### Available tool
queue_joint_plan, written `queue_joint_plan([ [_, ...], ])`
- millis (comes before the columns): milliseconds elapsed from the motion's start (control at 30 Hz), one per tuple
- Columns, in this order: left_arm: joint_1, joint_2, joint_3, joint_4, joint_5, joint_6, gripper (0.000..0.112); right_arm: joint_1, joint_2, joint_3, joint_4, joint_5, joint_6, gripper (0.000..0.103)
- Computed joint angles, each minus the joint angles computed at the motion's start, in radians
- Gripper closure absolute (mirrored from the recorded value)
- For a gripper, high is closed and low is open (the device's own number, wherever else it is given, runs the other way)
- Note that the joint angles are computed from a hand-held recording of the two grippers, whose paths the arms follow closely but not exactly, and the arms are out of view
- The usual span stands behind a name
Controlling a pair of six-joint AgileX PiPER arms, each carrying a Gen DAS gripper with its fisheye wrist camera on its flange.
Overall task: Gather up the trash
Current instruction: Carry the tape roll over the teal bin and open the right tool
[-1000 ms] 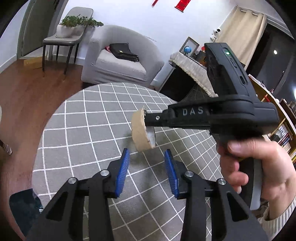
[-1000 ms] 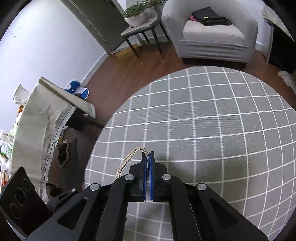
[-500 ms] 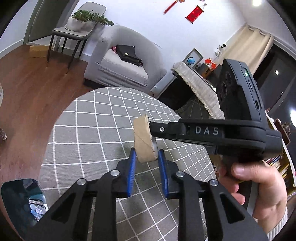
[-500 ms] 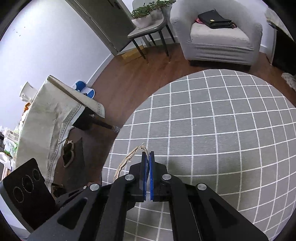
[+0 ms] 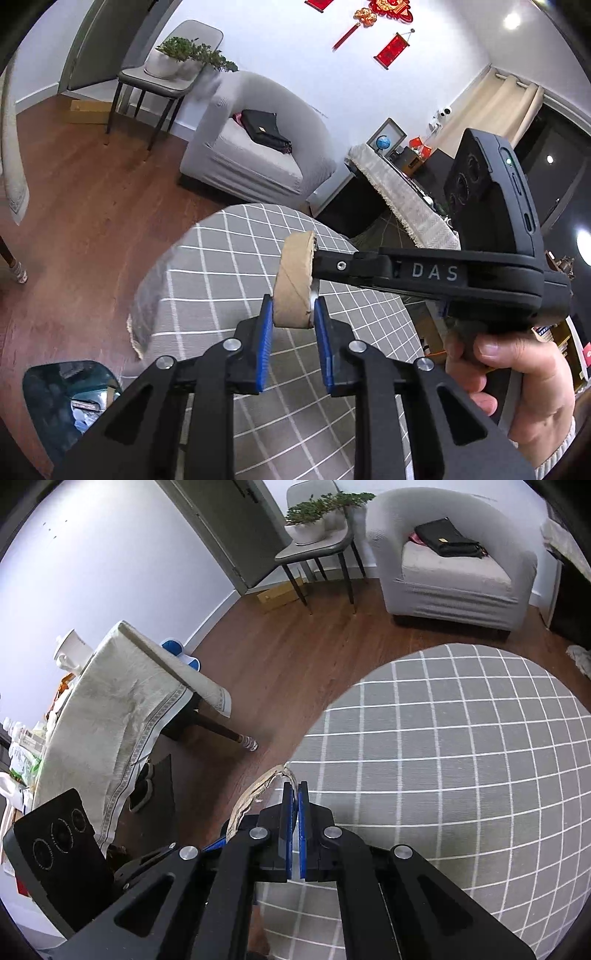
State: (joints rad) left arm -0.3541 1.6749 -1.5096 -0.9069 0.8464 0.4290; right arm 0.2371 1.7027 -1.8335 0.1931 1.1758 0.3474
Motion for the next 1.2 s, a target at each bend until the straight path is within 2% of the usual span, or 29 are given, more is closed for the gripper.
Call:
queue_joint_plan([
  [200,0.101,-0.032,0.025,-0.012,0.065,0.075,0.089,0.098,0.043,-0.059,-0.056,-0.010,0.086,0.101],
  [333,0.189,-0.041,0.044,-0.052,0.119,0.116,0.090,0.136,0.045,-0.020,-0.042,-0.076,0.116,0.101],
  [533,0.246,-0.078,0.086,0.024,0.151,0.157,0.090,0.184,0.056,0.078,0.013,-0.215,0.110,0.101],
  [833,0.338,-0.100,0.196,0.145,0.165,0.313,0.090,0.267,0.124,0.167,0.097,-0.361,0.101,0.101],
  [967,0.400,-0.083,0.246,0.193,0.174,0.396,0.090,0.320,0.188,0.160,0.095,-0.383,0.124,0.101],
  [1133,0.487,-0.021,0.271,0.223,0.213,0.481,0.090,0.372,0.280,0.107,0.091,-0.358,0.153,0.100],
  [1200,0.503,0.017,0.280,0.275,0.189,0.479,0.090,0.396,0.301,0.084,0.044,-0.333,0.184,0.097],
])
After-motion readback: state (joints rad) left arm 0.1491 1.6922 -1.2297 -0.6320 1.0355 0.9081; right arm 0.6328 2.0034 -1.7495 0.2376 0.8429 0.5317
